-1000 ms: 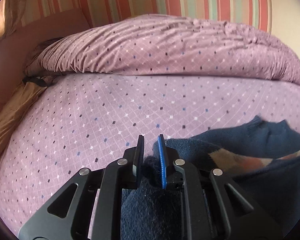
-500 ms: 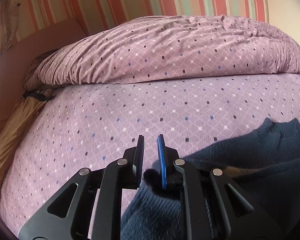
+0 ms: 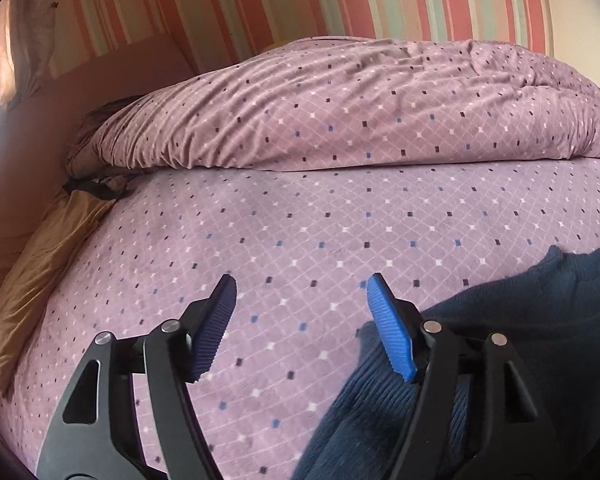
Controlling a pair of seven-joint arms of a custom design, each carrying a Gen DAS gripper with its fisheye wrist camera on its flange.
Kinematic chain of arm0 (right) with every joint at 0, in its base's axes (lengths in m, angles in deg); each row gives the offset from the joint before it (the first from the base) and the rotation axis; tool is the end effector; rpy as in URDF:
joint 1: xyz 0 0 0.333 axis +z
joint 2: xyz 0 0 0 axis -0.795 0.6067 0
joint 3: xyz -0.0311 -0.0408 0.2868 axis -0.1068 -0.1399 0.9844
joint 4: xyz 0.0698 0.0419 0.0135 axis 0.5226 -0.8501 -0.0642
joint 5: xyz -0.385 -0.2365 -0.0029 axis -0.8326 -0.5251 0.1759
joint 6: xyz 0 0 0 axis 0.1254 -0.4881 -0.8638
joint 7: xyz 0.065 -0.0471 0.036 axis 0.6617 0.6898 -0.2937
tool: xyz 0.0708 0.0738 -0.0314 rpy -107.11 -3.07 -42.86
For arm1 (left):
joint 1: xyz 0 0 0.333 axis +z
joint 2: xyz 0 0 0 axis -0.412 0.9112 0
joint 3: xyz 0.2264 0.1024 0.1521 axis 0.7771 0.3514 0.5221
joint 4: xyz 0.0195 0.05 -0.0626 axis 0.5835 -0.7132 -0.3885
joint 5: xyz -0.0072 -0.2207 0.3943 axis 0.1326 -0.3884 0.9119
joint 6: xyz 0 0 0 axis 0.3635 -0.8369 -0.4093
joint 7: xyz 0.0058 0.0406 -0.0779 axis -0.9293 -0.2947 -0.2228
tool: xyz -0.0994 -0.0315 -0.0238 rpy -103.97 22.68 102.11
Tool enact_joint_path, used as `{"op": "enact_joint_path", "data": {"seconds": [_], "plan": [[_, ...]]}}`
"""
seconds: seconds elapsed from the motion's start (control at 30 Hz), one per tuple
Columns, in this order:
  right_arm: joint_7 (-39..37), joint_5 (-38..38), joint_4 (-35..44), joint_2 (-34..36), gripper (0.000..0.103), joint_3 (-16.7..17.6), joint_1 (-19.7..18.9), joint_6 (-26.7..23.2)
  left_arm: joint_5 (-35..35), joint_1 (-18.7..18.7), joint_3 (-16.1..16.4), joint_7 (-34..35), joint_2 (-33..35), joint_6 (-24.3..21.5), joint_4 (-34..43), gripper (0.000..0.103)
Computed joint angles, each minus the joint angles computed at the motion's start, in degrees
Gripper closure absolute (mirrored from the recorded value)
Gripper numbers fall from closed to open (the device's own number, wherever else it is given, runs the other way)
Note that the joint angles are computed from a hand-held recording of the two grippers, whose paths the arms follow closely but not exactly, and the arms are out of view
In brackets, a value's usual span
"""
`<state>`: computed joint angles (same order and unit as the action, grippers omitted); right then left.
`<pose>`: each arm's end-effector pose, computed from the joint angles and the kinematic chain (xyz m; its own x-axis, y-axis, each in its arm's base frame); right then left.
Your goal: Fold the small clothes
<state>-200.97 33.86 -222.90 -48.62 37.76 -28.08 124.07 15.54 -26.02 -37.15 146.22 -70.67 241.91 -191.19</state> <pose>0.2904 0.2122 0.5285 -0.7212 -0.6661 -0.1901 -0.4475 0.6575 -0.6061 0.5818 -0.1264 0.5136 -0.3587 -0.9031 -0.2362 -0.5673 0.4118 -0.7131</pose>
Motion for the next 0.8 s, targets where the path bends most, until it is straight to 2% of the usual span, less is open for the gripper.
{"op": "enact_joint_path", "data": {"seconds": [0.1,0.27,0.4,0.5,0.63,0.8], "plan": [[-1.3,-0.8,3.4,2.7,0.015,2.6,1.2,-1.6,-6.0,-2.5,3.0,6.0,-3.6,-0.2,-3.1,0.031],[2.3,-1.1,7.1,7.1,0.015,6.7,4.5,-2.6,-12.7,-4.8,5.8,14.3,-11.5,-1.5,-10.0,0.028],[3.6,-0.8,10.1,12.3,0.015,7.4,6.9,-2.9,-14.6,-3.8,6.0,16.4,-16.5,-4.2,-14.5,0.027],[4.2,-0.5,10.4,13.9,0.015,6.6,8.2,-3.3,-16.8,-3.7,6.8,16.8,-18.5,-7.0,-16.1,0.027],[4.4,-0.6,8.5,13.7,0.015,4.7,9.0,-1.9,-19.3,-5.0,7.3,19.6,-18.9,-6.8,-17.1,0.026],[2.6,-0.6,6.4,15.1,0.015,1.5,7.3,0.5,-19.2,-5.1,4.2,18.0,-14.5,-5.4,-14.1,0.023]]}}
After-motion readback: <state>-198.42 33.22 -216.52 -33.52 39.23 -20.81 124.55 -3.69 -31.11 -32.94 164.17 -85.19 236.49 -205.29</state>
